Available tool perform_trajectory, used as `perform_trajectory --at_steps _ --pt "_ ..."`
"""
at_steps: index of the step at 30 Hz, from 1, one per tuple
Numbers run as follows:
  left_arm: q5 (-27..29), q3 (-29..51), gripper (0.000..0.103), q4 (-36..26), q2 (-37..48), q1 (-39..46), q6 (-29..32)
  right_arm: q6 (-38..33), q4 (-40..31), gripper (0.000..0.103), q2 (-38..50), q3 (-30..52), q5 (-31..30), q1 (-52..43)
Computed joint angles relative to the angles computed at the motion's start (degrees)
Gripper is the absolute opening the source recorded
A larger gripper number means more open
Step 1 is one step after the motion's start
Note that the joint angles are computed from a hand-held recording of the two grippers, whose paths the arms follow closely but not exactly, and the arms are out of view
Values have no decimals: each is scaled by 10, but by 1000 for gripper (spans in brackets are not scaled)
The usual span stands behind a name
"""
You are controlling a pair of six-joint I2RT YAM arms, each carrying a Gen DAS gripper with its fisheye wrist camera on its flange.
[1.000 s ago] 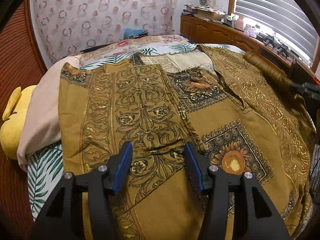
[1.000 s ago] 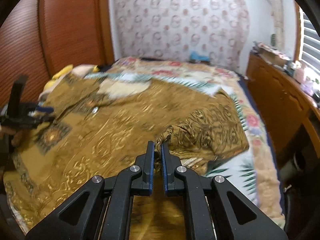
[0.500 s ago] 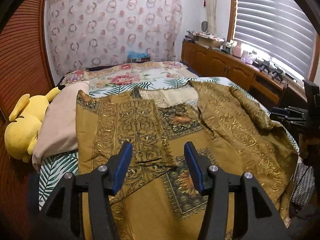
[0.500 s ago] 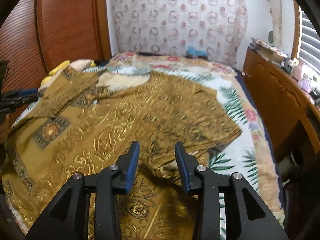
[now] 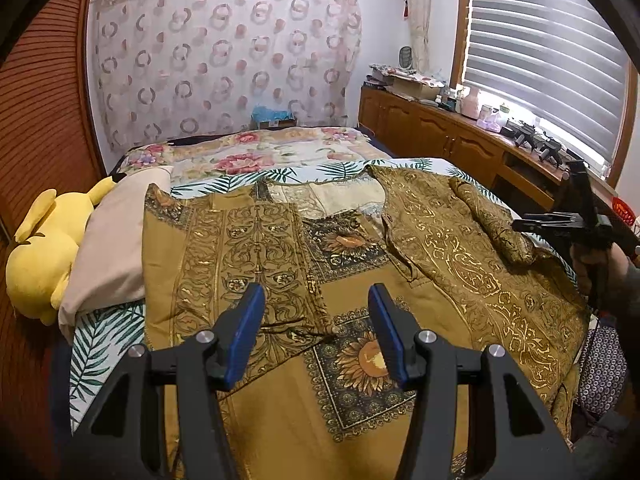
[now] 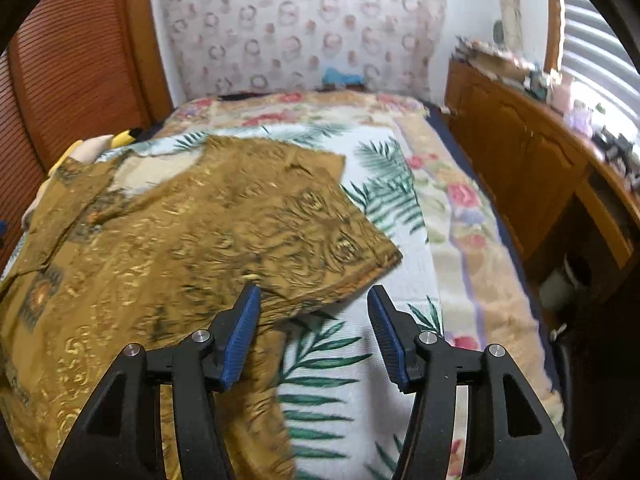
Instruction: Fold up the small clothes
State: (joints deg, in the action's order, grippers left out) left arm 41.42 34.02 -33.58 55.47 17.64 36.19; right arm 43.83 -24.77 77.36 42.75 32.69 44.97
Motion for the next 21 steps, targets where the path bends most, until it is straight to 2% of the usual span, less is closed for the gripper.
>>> perform_trajectory --at_steps 4,6,7,10,13,16,21 --pt "-7 -8 53 0 -6 -10 -3 -15 38 57 8 -14 -58 -41" --pt "-7 -10 53 0 -6 -12 -3 -21 39 57 22 -6 -54 -39" --pt "-7 -11 53 -1 -7 -13 -3 -28 37 54 28 -2 -53 -38" --pt "-8 -13 53 -2 -10 -13 -4 -79 36 28 52 22 -57 -27" --pt "-8 -14 53 0 -11 -15 -8 -101 27 9 57 37 -74 -30" --pt "-10 -18 53 9 -12 -15 -12 -93 2 5 66 56 -45 -24" --pt "-3 -19 53 13 -1 -1 -8 -96 0 4 58 77 2 -6"
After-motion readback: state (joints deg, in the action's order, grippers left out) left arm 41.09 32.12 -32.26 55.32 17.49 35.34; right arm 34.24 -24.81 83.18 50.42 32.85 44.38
